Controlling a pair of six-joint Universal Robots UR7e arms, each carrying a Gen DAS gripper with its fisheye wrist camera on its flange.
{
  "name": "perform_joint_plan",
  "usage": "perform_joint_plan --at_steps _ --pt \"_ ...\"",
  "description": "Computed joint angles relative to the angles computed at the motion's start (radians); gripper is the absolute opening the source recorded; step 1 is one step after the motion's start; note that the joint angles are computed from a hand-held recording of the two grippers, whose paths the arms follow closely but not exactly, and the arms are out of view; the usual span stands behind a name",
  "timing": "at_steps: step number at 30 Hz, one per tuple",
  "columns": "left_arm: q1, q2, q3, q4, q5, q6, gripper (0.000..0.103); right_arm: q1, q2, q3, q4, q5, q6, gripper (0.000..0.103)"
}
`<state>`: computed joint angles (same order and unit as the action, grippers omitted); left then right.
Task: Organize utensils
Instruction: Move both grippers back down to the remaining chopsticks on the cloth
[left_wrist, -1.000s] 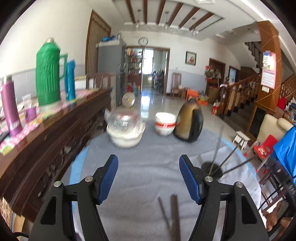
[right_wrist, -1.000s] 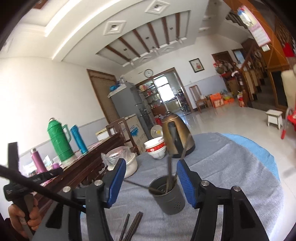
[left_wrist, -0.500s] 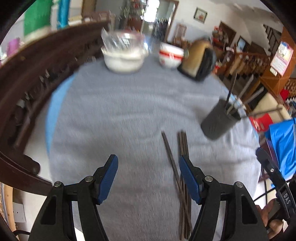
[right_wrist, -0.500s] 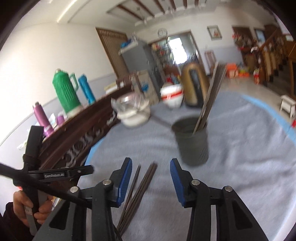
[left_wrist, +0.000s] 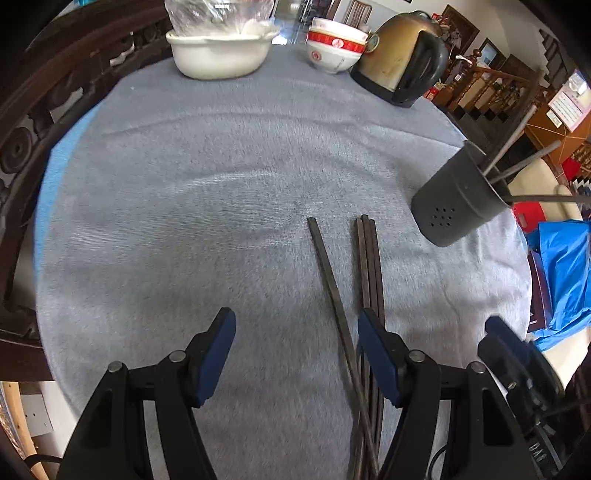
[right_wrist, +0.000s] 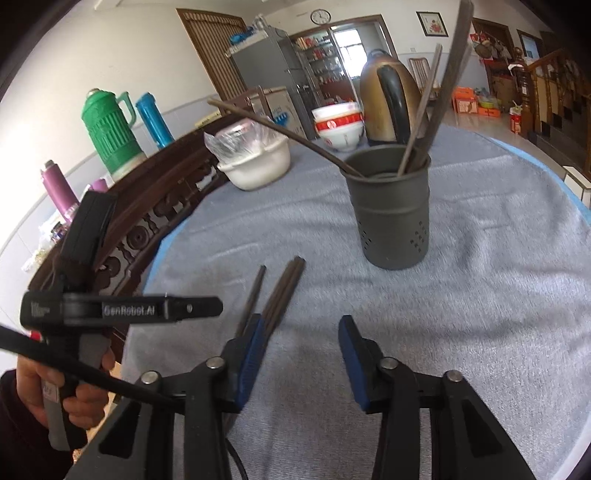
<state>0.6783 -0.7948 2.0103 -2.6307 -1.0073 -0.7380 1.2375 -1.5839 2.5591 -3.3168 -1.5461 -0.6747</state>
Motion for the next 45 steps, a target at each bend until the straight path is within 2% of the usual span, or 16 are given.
perform_joint_plan --at_steps 3,8,12,14,16,18,24,25,29,31,32,34,38,41,45 --pt "0.021 0.029 -0.039 0.012 -0.010 0.010 0.068 -0.011 0.005 -0.009 0.018 -0.008 0.010 0.040" --pt "0.058 0.078 -0.096 0.018 -0.044 0.044 0.029 -0.010 0.018 -0.018 0.016 -0.021 0.010 0.040" --pt "0.066 0.080 -0.082 -0.044 -0.060 0.081 0.020 0.024 0.054 -0.039 0.017 -0.060 0.013 0.040" --pt "0.067 0.071 -0.072 -0.041 -0.055 0.088 0.009 0.044 0.082 -0.055 0.018 -0.082 0.018 0.039" --pt "0.077 0.056 -0.059 -0.023 -0.053 0.090 0.007 0.069 0.122 -0.077 0.023 -0.110 0.027 0.038" --pt "0.093 0.033 -0.034 -0.053 -0.083 0.100 0.007 0.094 0.167 -0.097 0.024 -0.138 0.034 0.037" --pt "0.102 -0.009 -0.008 -0.056 -0.083 0.082 0.007 0.154 0.291 -0.150 -0.004 -0.267 0.059 0.025" --pt "0.101 -0.014 -0.005 -0.058 -0.082 0.084 0.007 0.152 0.295 -0.147 -0.021 -0.262 0.058 0.024" --pt "0.096 -0.018 -0.011 -0.056 -0.087 0.087 0.007 0.181 0.332 -0.149 -0.092 -0.374 0.007 0.021" --pt "0.096 -0.006 -0.021 -0.064 -0.095 0.094 0.008 0.163 0.304 -0.146 -0.068 -0.357 0.027 0.021" --pt "0.097 0.000 -0.028 -0.061 -0.096 0.096 0.010 0.151 0.274 -0.148 -0.024 -0.336 0.058 0.021" --pt "0.101 0.022 -0.054 -0.053 -0.100 0.097 0.014 0.139 0.244 -0.145 -0.009 -0.289 0.069 0.021" --pt "0.109 0.068 -0.103 -0.032 -0.119 0.105 0.018 0.150 0.245 -0.156 -0.014 -0.303 0.065 0.021" --pt "0.101 0.096 -0.128 -0.023 -0.088 0.126 0.019 0.141 0.243 -0.148 -0.017 -0.304 0.066 0.021" --pt "0.101 0.106 -0.132 -0.046 -0.081 0.144 0.019 0.130 0.224 -0.150 0.021 -0.285 0.088 0.021"
